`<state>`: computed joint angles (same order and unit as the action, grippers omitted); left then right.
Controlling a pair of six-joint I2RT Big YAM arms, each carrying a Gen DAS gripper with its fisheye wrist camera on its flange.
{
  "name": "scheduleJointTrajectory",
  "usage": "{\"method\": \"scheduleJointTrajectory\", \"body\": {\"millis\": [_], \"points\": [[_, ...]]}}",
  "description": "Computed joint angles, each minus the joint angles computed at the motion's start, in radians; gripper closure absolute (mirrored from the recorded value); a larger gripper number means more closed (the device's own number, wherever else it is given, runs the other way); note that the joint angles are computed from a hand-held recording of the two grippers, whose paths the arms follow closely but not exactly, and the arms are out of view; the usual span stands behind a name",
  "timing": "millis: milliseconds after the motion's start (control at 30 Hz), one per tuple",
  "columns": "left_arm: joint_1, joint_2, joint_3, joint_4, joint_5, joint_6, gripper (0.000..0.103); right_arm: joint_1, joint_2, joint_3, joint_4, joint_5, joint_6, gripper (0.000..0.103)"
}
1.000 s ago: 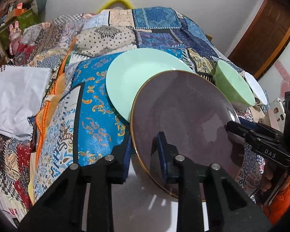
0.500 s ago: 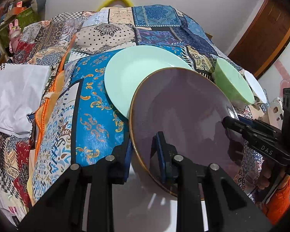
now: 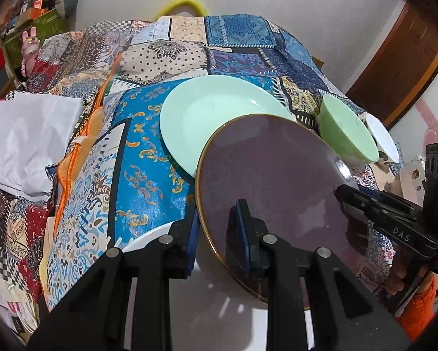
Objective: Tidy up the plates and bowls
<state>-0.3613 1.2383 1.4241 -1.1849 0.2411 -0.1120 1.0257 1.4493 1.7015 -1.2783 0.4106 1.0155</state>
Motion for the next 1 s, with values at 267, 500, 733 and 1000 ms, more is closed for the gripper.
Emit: {"method": "scheduleJointTrajectory", "body": {"millis": [267,500,733,1000], "points": [[-0.018,-0.026,-0.003,-0.007,-0.009,-0.014,0.079,0.018,-0.016,0.003,-0.017,0.035,0.010,0.078],[-0.047,-0.055,0.004,-0.021,-0.028,-0.035,0.079,0.045,-0.037,0.004,-0.036,0.063,0.036,0.078],[-0.083,-0.082,0.018,-0.045,-0.048,-0.063,0.079,0.082,-0.063,0.012,-0.071,0.106,0.071,0.078],[-0.140,-0.120,0.024,-0.068,-0.067,-0.106,0.079,0.125,-0.097,0.014,-0.114,0.165,0.117,0.078]]}}
